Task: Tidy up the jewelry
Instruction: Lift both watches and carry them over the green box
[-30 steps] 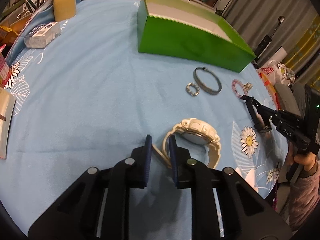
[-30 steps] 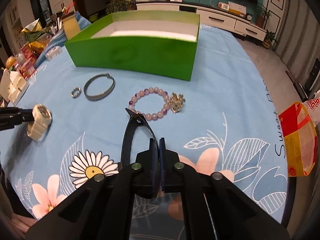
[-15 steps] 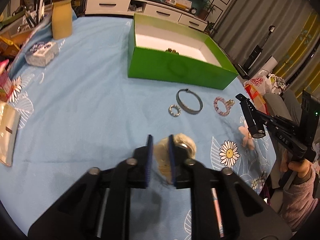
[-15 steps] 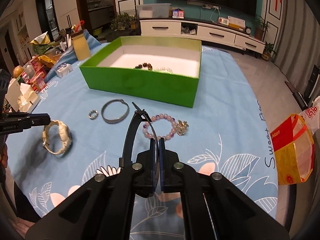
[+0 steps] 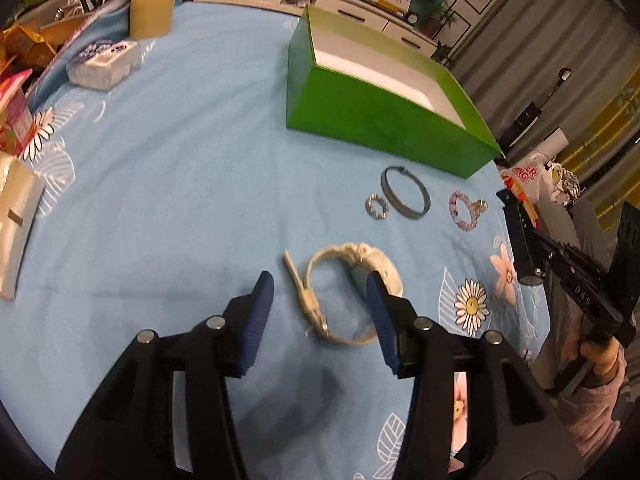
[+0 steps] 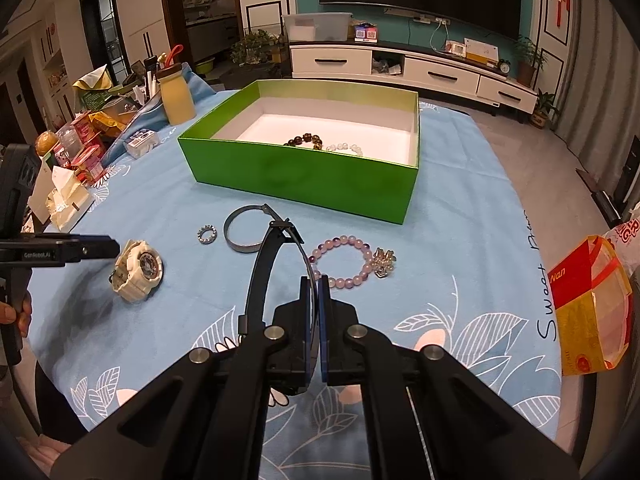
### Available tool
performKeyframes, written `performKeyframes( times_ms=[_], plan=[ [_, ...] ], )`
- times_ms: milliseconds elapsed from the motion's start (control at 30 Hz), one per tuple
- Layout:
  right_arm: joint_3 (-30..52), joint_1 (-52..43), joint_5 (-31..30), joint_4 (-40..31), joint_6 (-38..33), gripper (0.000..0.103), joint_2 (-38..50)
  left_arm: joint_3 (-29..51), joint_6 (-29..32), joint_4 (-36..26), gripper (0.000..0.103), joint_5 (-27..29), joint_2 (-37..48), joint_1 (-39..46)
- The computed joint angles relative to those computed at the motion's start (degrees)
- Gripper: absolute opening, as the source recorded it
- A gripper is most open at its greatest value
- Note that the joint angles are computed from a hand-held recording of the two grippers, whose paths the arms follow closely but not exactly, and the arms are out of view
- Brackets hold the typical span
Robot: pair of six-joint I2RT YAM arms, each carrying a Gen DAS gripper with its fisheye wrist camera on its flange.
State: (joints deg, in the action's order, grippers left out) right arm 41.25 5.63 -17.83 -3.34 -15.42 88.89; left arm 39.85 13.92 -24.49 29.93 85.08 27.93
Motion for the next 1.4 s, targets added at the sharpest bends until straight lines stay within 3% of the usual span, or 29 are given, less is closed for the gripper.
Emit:
performKeyframes(
  times_ms=[233, 333, 367, 467, 1000, 1400],
  plan=[
    [-0.1, 0.2, -0.9, 1.1, 1.0, 0.003, 0.8, -0.5, -3.8, 3.5, 0.042, -7.0, 2.9, -5.9],
    [0.3, 0.1, -0.9, 1.1, 0.7, 0.003, 1.1, -0.7, -4.3, 5.4, 0.027, -9.8, 3.3, -8.3],
    [0.4, 0.0, -0.9, 1.1, 0.7, 0.003, 1.2, -0.8, -4.2, 6.2, 0.013, -11.2, 3.4, -9.2],
    [0.5, -0.4, -1.2, 1.4, 1.0, 0.003, 1.3, -1.1, -3.7, 7.8, 0.008, -10.6, 4.0, -9.1],
    [0.7, -1.0, -1.5, 1.7, 1.6, 0.003, -1.3, 2.1, -3.0, 3.2, 0.008, -4.9, -4.1, -5.3],
    [4.3, -0.6, -1.6, 1.6, 2.5, 0.003, -1.6, 9.1, -4.6, 1.3, 0.009, -4.5, -3.6, -7.7]
  ],
)
